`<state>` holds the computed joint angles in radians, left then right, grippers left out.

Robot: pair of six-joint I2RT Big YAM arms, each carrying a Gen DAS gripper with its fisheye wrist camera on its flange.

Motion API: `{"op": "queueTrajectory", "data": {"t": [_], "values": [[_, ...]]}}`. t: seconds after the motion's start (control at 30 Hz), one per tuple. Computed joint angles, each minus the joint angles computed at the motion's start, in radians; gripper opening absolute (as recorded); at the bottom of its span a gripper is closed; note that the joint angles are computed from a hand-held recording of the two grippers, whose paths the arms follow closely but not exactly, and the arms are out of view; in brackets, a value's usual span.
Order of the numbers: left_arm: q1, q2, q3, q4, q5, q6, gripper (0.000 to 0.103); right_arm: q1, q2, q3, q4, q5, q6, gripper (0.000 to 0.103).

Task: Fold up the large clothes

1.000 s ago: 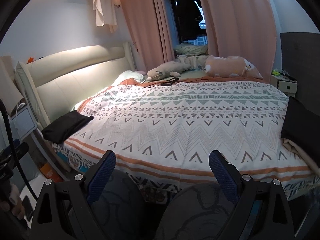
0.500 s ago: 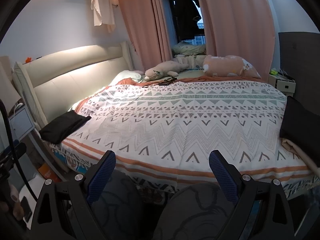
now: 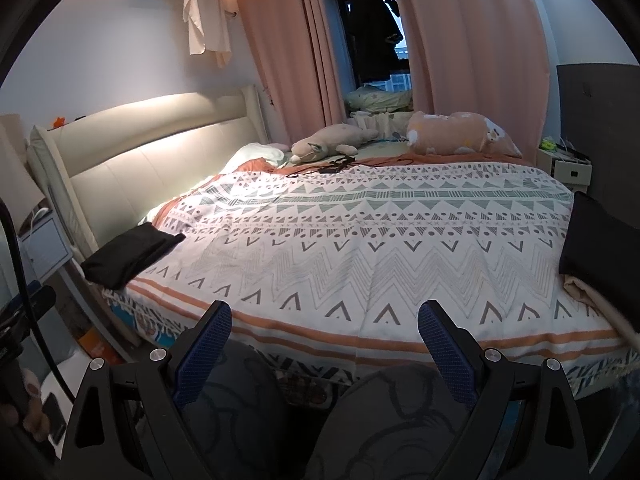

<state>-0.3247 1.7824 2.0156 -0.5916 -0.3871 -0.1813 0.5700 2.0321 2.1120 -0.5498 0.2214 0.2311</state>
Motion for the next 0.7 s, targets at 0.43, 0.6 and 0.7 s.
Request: {"op": "queueTrajectory", "data": {"t": [0.43, 0.6, 0.7], "values": [[0.002, -0.015, -0.018, 0.017, 0.01, 0.005, 0.103, 0.002, -0.013, -0.017, 0.004, 0.009, 0.015, 0.095], [0.002, -0.012, -0.013, 0.016, 0.007, 0.01, 0.103, -0.002, -0.012, -0.011, -0.003, 0.004, 0.017, 0.095], [0.002, -0.008, -0.007, 0.014, 0.006, 0.012, 0.103, -0.003, -0.01, -0.009, -0.001, 0.003, 0.015, 0.095]]}}
